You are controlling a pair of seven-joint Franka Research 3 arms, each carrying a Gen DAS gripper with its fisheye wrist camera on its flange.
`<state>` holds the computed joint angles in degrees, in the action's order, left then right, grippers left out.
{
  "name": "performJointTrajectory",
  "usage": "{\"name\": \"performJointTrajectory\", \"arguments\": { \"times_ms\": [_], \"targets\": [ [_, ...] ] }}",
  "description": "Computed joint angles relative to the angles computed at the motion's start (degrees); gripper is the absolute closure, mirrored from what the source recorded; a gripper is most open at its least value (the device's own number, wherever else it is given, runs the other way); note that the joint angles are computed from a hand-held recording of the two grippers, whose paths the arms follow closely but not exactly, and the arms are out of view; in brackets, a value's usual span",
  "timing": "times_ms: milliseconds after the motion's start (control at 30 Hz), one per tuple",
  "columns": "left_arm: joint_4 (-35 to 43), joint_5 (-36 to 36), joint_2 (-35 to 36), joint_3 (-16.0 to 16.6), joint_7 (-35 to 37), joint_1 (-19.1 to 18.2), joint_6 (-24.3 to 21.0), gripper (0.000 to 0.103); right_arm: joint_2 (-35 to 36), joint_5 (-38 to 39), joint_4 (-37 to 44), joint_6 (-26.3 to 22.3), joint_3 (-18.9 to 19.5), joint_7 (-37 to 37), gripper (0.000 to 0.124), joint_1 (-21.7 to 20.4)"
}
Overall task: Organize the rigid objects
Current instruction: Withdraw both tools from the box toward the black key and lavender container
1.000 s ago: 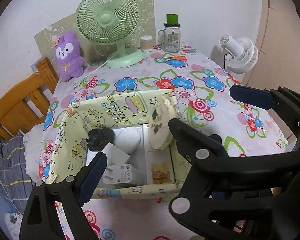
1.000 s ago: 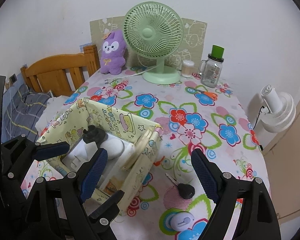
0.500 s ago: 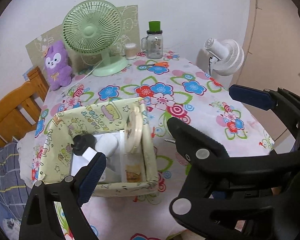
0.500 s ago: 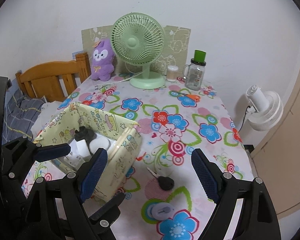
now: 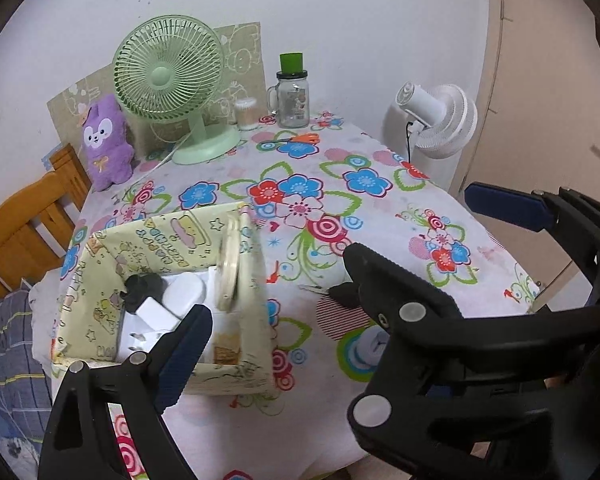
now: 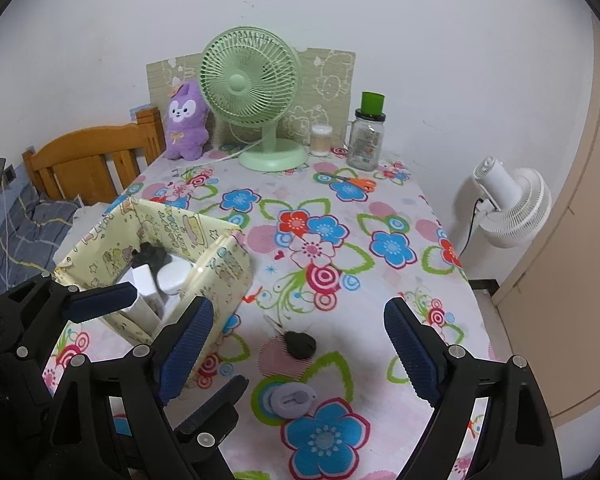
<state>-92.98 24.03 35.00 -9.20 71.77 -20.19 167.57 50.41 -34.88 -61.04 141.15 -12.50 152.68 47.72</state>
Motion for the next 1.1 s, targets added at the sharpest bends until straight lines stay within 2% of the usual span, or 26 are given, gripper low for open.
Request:
{"name": "performJointTrajectory", "arguments": {
  "times_ms": [400,533,667,967,1100],
  "targets": [
    [0.71,4.97,2.32,5.26,-8.20,-6.07,2.33,0.008,-5.05,-3.65,-11.55,5.80,-0.60,2.92,0.035,-0.12],
    [2.09,4.48,4.07,3.38,-8.04,-5.22,1.40,0.008,-5.97,-4.17,-14.65,7.52,-0.81,4.06,0.035,-0.35],
    [3.35,4.81,5.40,3.66,-8.51,-5.99,0.54,0.008,-6.38,-4.30,-16.40,8.47,-0.85,4.55,0.035,-0.60],
    [6.88,3.36,8.80,1.93,-6.37,-5.81,-2.32,0.008,-7.05,-3.50,-20.04,9.97,-0.80,5.38,0.035,-1.57],
    [8.61,3.13,10.28,1.79,-5.24,-6.20,-3.65,0.014,-6.60,-2.54,-20.31,10.02,-0.58,4.76,0.035,-2.09]
  ]
}}
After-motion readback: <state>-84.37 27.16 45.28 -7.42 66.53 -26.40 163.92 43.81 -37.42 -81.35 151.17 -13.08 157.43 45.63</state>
